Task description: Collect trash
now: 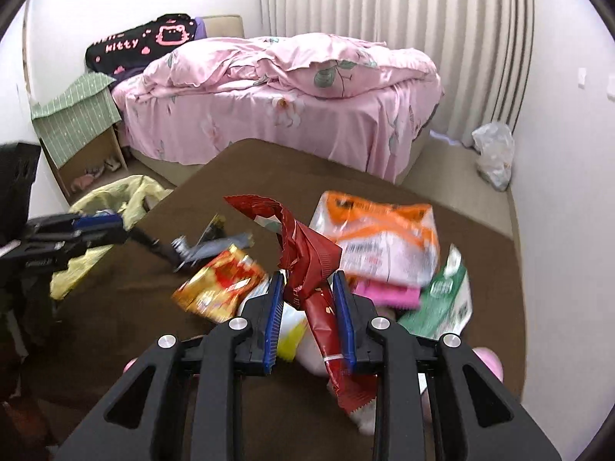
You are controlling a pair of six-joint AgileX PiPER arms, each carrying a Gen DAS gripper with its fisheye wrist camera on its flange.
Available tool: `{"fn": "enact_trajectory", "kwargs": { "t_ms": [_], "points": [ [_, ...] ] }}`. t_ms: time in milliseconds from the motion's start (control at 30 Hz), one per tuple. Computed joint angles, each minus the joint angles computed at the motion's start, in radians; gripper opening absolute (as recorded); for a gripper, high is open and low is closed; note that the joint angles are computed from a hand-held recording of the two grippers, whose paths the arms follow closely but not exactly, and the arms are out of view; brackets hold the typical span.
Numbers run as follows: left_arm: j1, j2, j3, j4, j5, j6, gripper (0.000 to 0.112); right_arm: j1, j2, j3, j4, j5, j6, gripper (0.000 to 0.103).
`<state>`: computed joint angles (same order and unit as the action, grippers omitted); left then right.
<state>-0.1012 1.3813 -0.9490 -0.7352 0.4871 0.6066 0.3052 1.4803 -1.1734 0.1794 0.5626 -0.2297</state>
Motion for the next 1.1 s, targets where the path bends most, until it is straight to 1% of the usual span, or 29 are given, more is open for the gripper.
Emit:
{"fn": "enact_trajectory", "kwargs": {
  "t_ms": [100,133,200,267,333,367,400,467,500,567,633,733,800,867,900,933,1000,1067,1100],
  "points": [
    [-0.039,-0.001,-0.027,-0.001,0.012,0.030,0.044,0.023,-0.057,0.099,-0.057,-0.050,0.070,0.025],
    [-0.059,0.010,-0.045,0.021,0.015,0.018,0.044,0.023,-0.067,0.122,-0.046,-0.058,0.070,0.025],
    [-0.109,0.040,-0.079,0.140,-0.005,-0.073,0.044,0.006,-0.086,0.170,0.028,-0.070,0.036,0.025],
    [-0.143,0.080,-0.106,0.247,-0.019,-0.162,0.044,-0.007,-0.098,0.211,0.053,-0.088,0.037,0.025],
    [-0.158,0.120,-0.128,0.350,-0.017,-0.267,0.044,-0.018,-0.109,0.246,0.072,-0.103,0.030,0.025],
    [-0.160,0.146,-0.144,0.391,-0.004,-0.319,0.044,-0.032,-0.116,0.264,0.118,-0.106,-0.009,0.025],
    [-0.155,0.159,-0.149,0.397,0.005,-0.333,0.044,-0.037,-0.122,0.277,0.124,-0.108,-0.008,0.025],
    [-0.141,0.189,-0.165,0.396,0.043,-0.346,0.044,-0.043,-0.134,0.297,0.133,-0.116,-0.019,0.025],
    [-0.135,0.191,-0.164,0.375,0.057,-0.324,0.044,-0.043,-0.143,0.307,0.136,-0.123,-0.022,0.025],
    [-0.124,0.182,-0.153,0.320,0.082,-0.257,0.044,-0.041,-0.156,0.321,0.139,-0.134,-0.019,0.025],
    [-0.104,0.162,-0.145,0.215,0.121,-0.133,0.045,-0.042,-0.164,0.330,0.157,-0.139,-0.033,0.025],
    [-0.078,0.117,-0.123,0.103,0.141,-0.017,0.045,-0.043,-0.178,0.352,0.199,-0.151,-0.063,0.025],
    [-0.074,0.086,-0.112,0.097,0.121,-0.017,0.045,-0.045,-0.182,0.363,0.232,-0.154,-0.090,0.025],
    [-0.107,0.075,-0.121,0.217,0.073,-0.121,0.045,-0.051,-0.181,0.372,0.269,-0.154,-0.121,0.025],
    [-0.124,0.083,-0.136,0.274,0.068,-0.167,0.045,-0.052,-0.180,0.375,0.277,-0.154,-0.125,0.025],
    [-0.146,0.101,-0.160,0.361,0.066,-0.237,0.045,-0.053,-0.177,0.375,0.282,-0.154,-0.129,0.025],
    [-0.176,0.146,-0.206,0.479,0.071,-0.328,0.045,-0.051,-0.177,0.380,0.287,-0.156,-0.128,0.025],
    [-0.189,0.198,-0.243,0.513,0.085,-0.338,0.045,-0.045,-0.177,0.383,0.285,-0.160,-0.121,0.025],
    [-0.200,0.236,-0.269,0.559,0.100,-0.378,0.045,-0.044,-0.177,0.382,0.280,-0.160,-0.116,0.025]
  ]
}}
